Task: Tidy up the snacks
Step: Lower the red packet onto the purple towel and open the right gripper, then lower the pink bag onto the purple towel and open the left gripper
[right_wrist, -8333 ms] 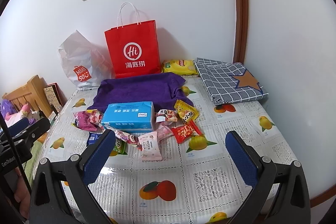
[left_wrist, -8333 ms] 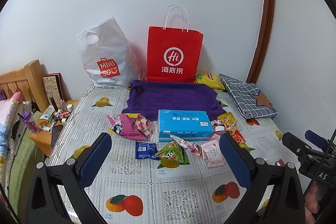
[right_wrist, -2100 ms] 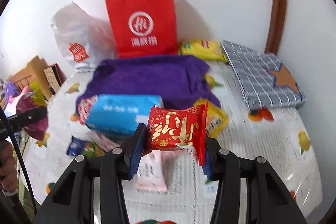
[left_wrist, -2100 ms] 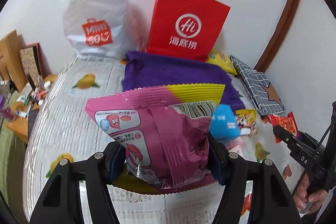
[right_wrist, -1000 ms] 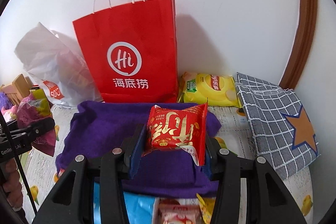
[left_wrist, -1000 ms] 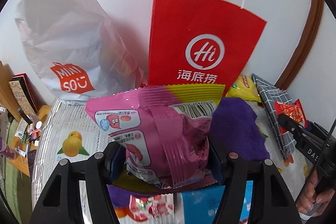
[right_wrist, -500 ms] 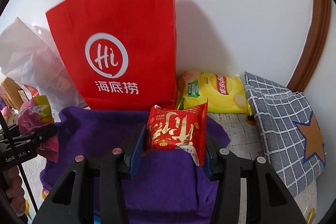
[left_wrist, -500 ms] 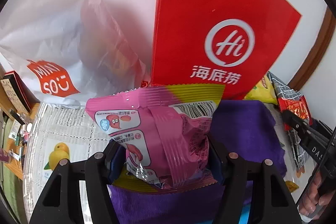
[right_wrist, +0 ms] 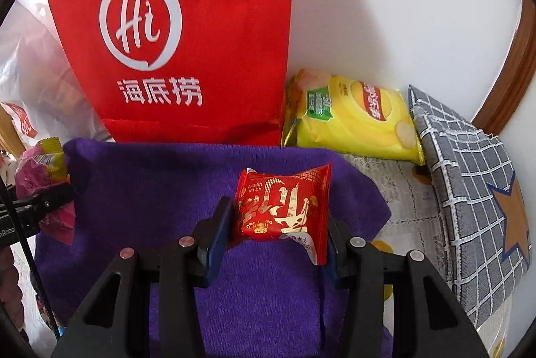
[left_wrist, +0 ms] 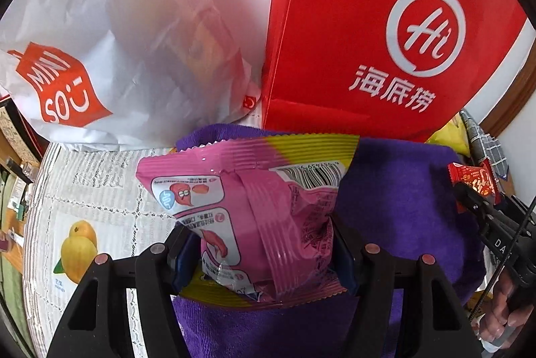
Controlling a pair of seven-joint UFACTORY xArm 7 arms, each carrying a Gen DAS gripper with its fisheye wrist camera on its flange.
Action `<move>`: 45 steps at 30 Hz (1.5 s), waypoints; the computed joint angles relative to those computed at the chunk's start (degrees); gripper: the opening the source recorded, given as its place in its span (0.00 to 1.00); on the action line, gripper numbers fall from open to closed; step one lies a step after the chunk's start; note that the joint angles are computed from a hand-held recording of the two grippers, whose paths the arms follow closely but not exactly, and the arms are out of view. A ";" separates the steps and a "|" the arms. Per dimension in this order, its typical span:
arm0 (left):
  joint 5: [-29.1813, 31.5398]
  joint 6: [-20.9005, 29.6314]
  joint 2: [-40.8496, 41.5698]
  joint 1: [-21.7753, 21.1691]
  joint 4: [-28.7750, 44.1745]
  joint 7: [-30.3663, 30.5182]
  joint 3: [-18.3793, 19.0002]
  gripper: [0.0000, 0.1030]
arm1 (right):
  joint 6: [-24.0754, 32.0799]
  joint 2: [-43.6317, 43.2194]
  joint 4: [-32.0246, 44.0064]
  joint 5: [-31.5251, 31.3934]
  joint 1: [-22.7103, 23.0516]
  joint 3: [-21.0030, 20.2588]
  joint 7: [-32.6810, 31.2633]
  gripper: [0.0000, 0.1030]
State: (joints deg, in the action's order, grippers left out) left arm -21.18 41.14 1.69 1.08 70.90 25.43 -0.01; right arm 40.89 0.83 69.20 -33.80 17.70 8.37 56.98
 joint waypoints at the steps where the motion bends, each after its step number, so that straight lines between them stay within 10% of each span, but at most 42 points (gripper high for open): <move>1: 0.05 0.34 0.13 -0.03 0.06 -0.06 -0.04 0.63 | 0.07 0.34 0.13 0.19 0.01 0.00 -0.24 0.46; 22: 0.81 2.58 2.89 0.45 2.73 -0.88 -0.58 0.64 | 0.91 1.72 0.18 4.36 -0.06 -1.00 -3.92 0.46; 30: -0.60 3.35 3.10 0.73 3.42 -1.02 -0.66 0.77 | -1.85 -1.28 -0.67 3.43 -0.35 -0.35 -2.11 0.73; 45: 1.32 -3.76 -7.10 -1.71 -3.14 0.21 0.22 0.82 | -2.76 -11.08 -5.26 -3.30 -2.63 5.21 5.44 0.74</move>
State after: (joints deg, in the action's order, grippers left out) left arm -19.85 37.38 -5.41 -0.63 67.76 25.64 0.21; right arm 38.13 -10.25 63.93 -37.10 15.07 13.58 62.42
